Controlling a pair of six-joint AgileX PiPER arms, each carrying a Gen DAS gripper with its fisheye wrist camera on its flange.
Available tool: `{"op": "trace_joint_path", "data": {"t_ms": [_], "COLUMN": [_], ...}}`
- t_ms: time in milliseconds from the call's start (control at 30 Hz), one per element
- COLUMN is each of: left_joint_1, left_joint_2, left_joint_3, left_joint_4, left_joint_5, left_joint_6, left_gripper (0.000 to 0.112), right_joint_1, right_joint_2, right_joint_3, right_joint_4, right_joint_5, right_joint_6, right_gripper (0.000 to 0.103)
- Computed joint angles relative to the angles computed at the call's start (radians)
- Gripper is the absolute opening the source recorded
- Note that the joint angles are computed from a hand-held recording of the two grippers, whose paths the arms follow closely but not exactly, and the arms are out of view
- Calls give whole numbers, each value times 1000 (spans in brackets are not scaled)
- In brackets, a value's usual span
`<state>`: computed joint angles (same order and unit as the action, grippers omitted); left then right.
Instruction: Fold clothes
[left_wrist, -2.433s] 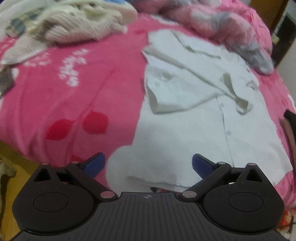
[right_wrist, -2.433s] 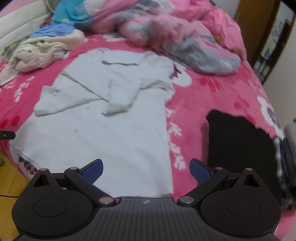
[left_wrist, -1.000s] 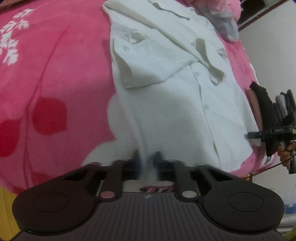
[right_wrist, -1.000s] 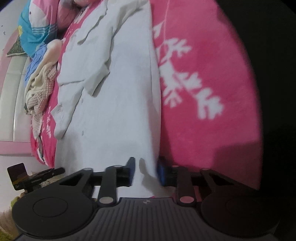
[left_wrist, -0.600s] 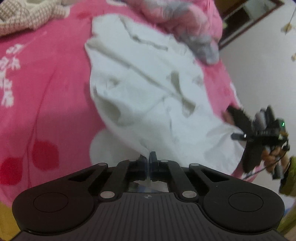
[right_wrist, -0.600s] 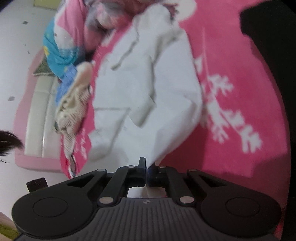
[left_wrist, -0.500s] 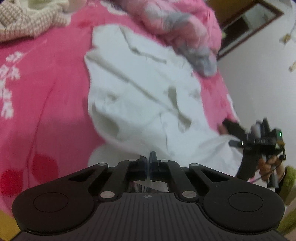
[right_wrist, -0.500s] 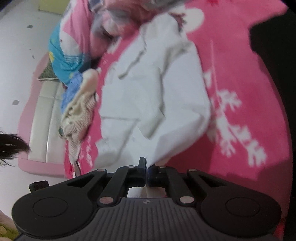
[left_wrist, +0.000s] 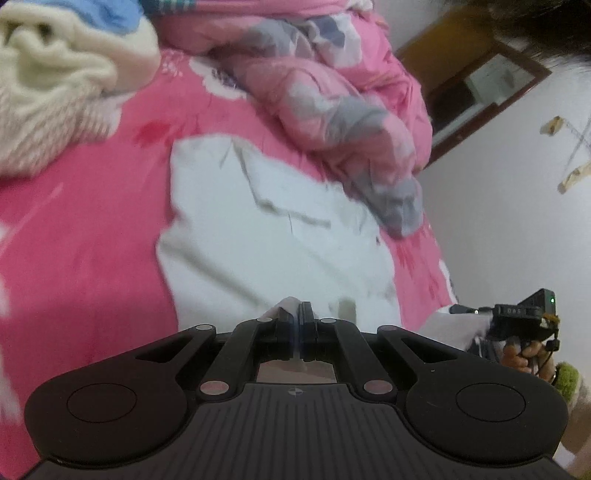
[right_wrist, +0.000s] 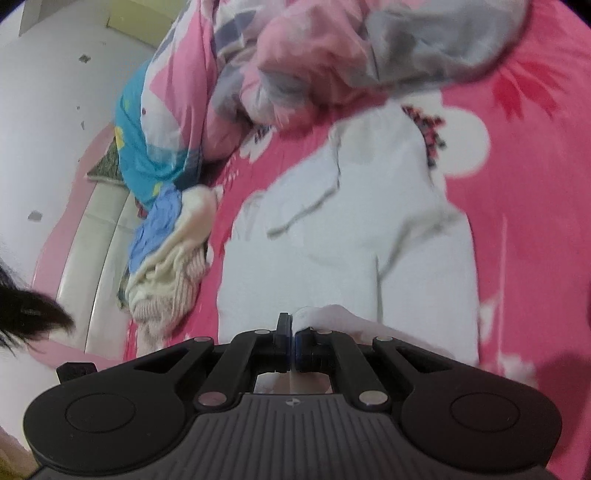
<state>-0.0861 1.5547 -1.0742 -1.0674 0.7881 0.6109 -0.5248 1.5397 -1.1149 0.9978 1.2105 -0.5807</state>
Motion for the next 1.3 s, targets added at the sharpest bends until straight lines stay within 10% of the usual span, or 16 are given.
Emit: {"op": "trace_joint_path", "data": {"t_ms": [367,667,767,800,1067,1300], "left_joint_1": [-50,-52,-53,-53,-61,-123], "left_joint_2": [599,733,836,865,736,575], "left_joint_3": [-622,-841,-1018,-1058,-826,-725], "left_joint_4": [41,141,286,332,229,540], "left_joint_5": [-132,-119,-25,-13,-293,-313], "left_joint_6": [-86,-294,-536,-636,-687,-757], "left_gripper": [1,1,16,24,45,46], "right_joint_1": [153,145,144,142,74,64], "right_joint_2": [546,818,908,932,804,603], "right_joint_3": [-502,-884,-1018,-1043,-726,-533], "right_joint_4": [116,107,76,62,349,395], "right_joint_5": [-260,-130,-84,-90,-200,-338], "right_joint_6": [46,198,331,390,144,-69], "right_gripper": [2,2,18,40,66,69]}}
